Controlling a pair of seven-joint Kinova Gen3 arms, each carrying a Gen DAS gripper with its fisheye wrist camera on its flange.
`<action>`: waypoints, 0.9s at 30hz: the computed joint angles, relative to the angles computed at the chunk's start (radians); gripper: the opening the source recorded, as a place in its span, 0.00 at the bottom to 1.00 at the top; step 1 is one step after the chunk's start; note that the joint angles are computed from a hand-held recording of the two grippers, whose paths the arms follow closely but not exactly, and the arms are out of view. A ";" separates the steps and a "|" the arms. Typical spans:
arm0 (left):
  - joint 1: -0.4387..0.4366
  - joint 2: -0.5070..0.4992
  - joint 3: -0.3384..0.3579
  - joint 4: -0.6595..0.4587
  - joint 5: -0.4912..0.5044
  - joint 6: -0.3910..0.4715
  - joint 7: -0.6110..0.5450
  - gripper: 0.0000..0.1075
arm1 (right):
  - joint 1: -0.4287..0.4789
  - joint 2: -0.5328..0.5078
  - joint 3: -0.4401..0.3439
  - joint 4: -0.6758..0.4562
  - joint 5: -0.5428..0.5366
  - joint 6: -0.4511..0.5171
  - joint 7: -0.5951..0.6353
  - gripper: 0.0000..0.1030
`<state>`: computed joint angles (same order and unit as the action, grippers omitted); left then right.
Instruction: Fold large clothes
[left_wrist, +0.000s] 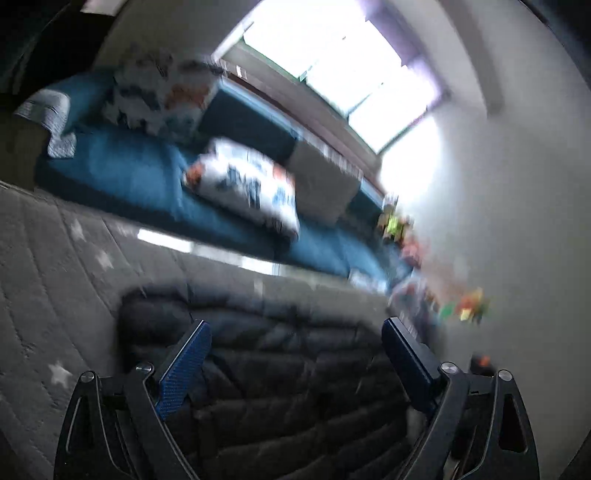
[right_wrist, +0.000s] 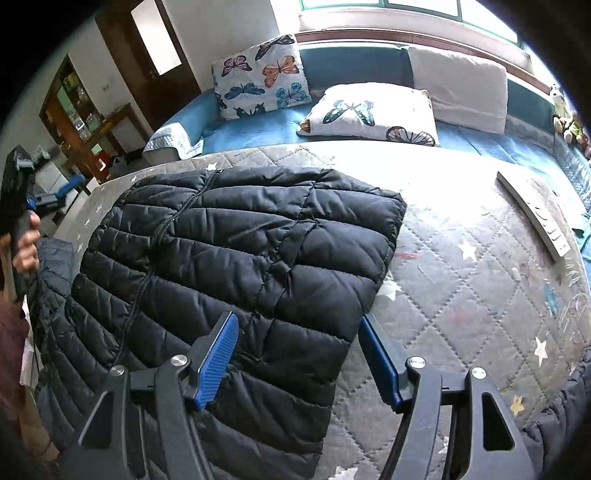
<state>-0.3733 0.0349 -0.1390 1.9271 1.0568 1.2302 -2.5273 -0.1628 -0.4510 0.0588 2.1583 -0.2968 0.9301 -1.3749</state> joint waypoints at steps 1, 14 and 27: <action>0.024 0.009 0.004 0.012 -0.036 -0.018 0.022 0.88 | -0.005 0.008 0.001 -0.001 -0.005 -0.001 0.002 0.72; 0.000 -0.015 0.202 0.137 -0.168 -0.245 0.179 0.78 | -0.003 0.019 -0.086 -0.024 0.056 0.039 -0.051 0.72; 0.289 -0.618 0.048 0.278 -0.548 0.069 0.309 0.78 | -0.088 -0.300 -0.305 -0.081 0.005 0.381 -0.199 0.72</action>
